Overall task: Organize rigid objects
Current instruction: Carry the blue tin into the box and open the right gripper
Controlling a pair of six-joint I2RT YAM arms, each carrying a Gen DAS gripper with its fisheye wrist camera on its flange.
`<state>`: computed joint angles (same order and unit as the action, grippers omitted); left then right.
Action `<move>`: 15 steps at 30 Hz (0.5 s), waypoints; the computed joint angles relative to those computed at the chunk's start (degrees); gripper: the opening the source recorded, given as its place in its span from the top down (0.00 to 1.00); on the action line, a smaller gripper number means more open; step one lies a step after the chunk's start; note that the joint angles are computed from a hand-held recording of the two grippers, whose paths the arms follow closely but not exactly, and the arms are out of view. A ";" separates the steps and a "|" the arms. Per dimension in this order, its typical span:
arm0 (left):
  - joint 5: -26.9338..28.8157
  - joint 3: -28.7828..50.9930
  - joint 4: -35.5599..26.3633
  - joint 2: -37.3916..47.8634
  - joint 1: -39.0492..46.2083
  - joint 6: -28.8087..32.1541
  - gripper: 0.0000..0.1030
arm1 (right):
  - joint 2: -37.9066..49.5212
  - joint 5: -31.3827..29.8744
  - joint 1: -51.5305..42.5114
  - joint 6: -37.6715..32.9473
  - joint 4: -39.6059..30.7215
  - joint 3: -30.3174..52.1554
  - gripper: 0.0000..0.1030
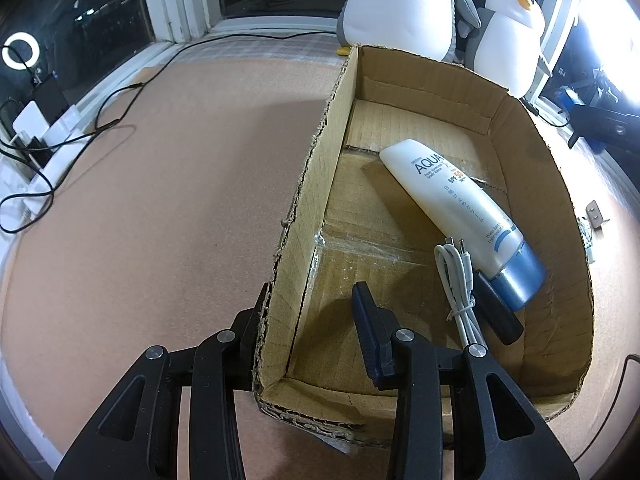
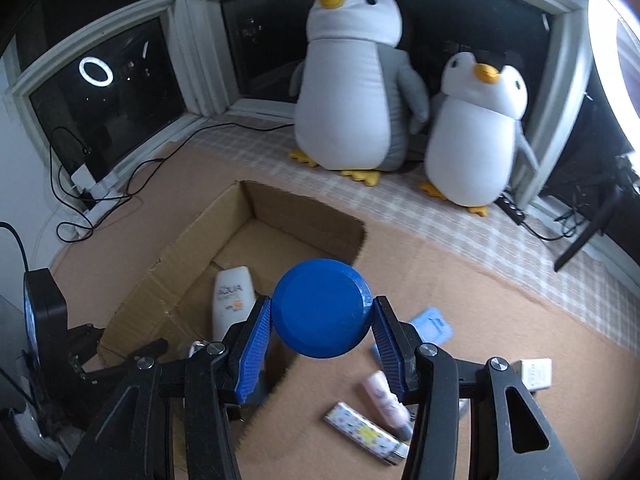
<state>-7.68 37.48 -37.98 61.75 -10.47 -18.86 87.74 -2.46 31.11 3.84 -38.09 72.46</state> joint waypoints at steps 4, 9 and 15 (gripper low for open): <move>0.13 -0.07 0.04 -0.07 0.09 -0.04 0.64 | 3.45 0.98 2.38 0.86 0.87 1.44 0.55; 0.13 -0.07 0.05 -0.07 0.09 -0.06 0.64 | 6.49 2.22 4.80 1.46 1.33 2.54 0.55; 0.05 -0.10 0.10 -0.04 0.18 0.13 0.64 | 7.87 2.76 6.19 1.92 1.95 2.75 0.55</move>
<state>-7.63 37.38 -37.88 61.71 -10.29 -18.73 95.61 0.30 37.30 5.76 -36.14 75.21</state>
